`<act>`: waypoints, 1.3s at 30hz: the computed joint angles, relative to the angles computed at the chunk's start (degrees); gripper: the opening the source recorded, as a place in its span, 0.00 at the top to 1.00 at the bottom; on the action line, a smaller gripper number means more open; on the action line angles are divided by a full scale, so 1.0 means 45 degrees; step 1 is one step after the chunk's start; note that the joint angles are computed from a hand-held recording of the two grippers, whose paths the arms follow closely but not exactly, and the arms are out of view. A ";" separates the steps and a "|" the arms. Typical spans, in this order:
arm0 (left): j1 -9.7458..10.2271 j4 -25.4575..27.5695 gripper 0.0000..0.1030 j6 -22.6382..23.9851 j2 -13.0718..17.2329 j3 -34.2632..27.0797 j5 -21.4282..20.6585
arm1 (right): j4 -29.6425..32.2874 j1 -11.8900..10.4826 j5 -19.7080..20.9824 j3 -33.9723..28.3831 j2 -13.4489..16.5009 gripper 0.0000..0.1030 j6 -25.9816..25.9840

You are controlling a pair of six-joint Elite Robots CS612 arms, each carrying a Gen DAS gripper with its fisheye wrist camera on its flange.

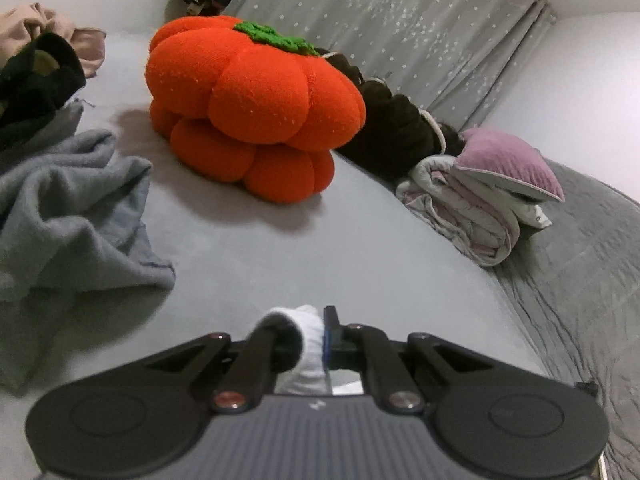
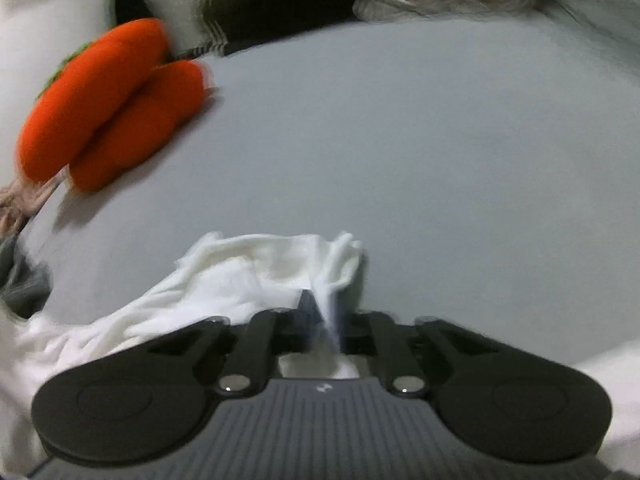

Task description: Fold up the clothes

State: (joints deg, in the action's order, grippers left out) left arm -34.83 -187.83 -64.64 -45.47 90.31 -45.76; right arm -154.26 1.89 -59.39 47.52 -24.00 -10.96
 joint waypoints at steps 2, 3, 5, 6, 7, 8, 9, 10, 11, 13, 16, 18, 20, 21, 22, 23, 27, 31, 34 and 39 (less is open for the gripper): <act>-0.0096 -0.1128 0.96 0.0383 -0.0034 0.0227 0.0467 | -0.2518 -0.0066 0.0073 0.0599 -0.0184 0.92 0.0310; -0.0148 -0.1735 0.96 0.0617 -0.0057 0.0342 0.0685 | -0.3851 -0.0200 0.0335 0.0716 -0.0239 0.92 0.0956; -0.0257 -0.3002 0.96 0.1218 -0.0111 0.0588 0.0894 | -0.6518 -0.0673 0.1091 0.1096 -0.0523 0.93 0.2699; -0.0318 -0.3630 0.96 0.1601 -0.0173 0.0777 0.0690 | -0.7782 -0.0877 0.1018 0.1732 -0.0799 0.93 0.3178; -0.0379 -0.4096 0.95 0.1941 -0.0257 0.0982 0.0392 | -0.8540 -0.1104 0.1001 0.2298 -0.1117 0.92 0.3421; -0.0449 -0.4325 0.95 0.2292 -0.0344 0.1180 -0.0046 | -0.9123 -0.1332 0.0965 0.2847 -0.1457 0.92 0.3539; -0.0525 -0.4450 0.95 0.2680 -0.0416 0.1350 -0.0538 | -0.9180 -0.1574 0.1032 0.3346 -0.1828 0.92 0.3428; -0.0598 -0.4548 0.95 0.3053 -0.0489 0.1515 -0.1034 | -0.8713 -0.1763 0.1116 0.3874 -0.2129 0.92 0.3002; -0.0647 -0.4248 0.95 0.3277 -0.0578 0.1630 -0.1606 | -0.7818 -0.1945 0.1171 0.4357 -0.2474 0.92 0.2433; -0.0672 -0.2817 0.94 0.3411 -0.0736 0.1651 -0.2793 | -0.5482 -0.2119 0.0660 0.5254 -0.3089 0.91 0.1578; -0.0583 -0.0142 0.93 0.2844 -0.0798 0.1301 -0.3808 | -0.2754 -0.2145 -0.0914 0.5592 -0.3329 0.90 0.1701; -0.0514 0.0718 0.82 0.2187 -0.0773 0.1184 -0.3861 | -0.1970 -0.2124 -0.1644 0.5426 -0.3217 0.82 0.2543; -0.0440 0.0872 0.63 0.1269 -0.0716 0.1133 -0.3460 | -0.1714 -0.2118 -0.1904 0.5026 -0.3022 0.82 0.3416; -0.0406 0.0928 0.51 0.0828 -0.0691 0.1105 -0.3239 | -0.1740 -0.2158 -0.1833 0.4866 -0.2958 0.80 0.3785; -0.0370 0.1062 0.43 0.0540 -0.0667 0.1032 -0.3053 | -0.1777 -0.2200 -0.1756 0.4703 -0.2890 0.62 0.4159; -0.0333 0.1264 0.40 0.0401 -0.0643 0.0917 -0.2899 | -0.1748 -0.2220 -0.1751 0.4521 -0.2825 0.34 0.4448; 0.0068 0.3791 0.27 -0.0249 -0.0308 -0.0233 -0.3212 | -0.0806 -0.1830 -0.2874 0.3470 -0.2472 0.20 0.3798; 0.0336 0.6384 0.54 -0.0510 0.0355 -0.1713 -0.3575 | 0.0149 -0.1529 -0.3675 0.2463 -0.1898 0.33 0.3215; 0.0247 0.6356 0.79 -0.0065 0.0643 -0.2097 -0.3202 | -0.0173 -0.1455 -0.3929 0.2330 -0.1744 0.77 0.2776; 0.0023 0.4153 0.88 -0.0420 0.0188 -0.1140 -0.0545 | -0.3009 -0.1516 -0.2611 0.2435 -0.1566 0.79 0.2332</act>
